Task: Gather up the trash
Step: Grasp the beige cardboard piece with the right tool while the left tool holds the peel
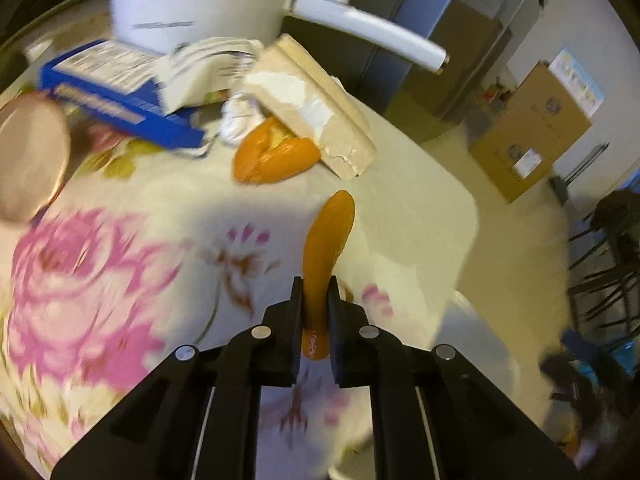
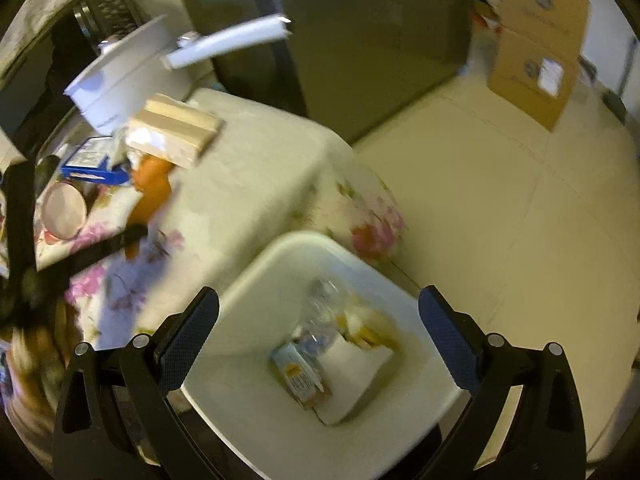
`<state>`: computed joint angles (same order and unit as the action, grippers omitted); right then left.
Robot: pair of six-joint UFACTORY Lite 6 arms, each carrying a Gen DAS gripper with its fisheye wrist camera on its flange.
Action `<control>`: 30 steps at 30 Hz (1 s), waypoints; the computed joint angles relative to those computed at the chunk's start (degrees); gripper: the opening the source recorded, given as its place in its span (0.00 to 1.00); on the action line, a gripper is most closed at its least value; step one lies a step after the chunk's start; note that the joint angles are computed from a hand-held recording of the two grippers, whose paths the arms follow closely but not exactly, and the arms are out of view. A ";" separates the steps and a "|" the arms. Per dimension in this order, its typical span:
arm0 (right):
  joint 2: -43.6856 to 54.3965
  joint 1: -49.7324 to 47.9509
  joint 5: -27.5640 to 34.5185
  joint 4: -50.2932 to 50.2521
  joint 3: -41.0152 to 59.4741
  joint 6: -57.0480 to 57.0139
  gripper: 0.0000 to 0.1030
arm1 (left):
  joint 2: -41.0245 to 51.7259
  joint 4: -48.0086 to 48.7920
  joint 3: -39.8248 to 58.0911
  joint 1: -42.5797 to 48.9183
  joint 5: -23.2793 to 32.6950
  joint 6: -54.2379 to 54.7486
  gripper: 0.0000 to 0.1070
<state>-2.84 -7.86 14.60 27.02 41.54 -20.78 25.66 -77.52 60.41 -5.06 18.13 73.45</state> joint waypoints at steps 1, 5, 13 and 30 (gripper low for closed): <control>1.62 1.43 -0.76 -1.69 2.39 1.98 0.93 | -3.45 -2.25 -3.50 1.60 1.24 2.61 0.10; 13.72 7.17 -1.89 4.90 17.26 -5.17 0.93 | -15.09 -4.72 -13.03 10.56 8.78 6.13 0.10; 40.78 16.19 5.11 1.97 50.49 -11.23 0.93 | -21.64 -2.40 -13.82 22.30 18.77 4.43 0.10; 75.68 14.84 24.32 2.63 99.52 -12.41 0.55 | -15.53 0.26 -7.71 25.53 21.85 2.17 0.10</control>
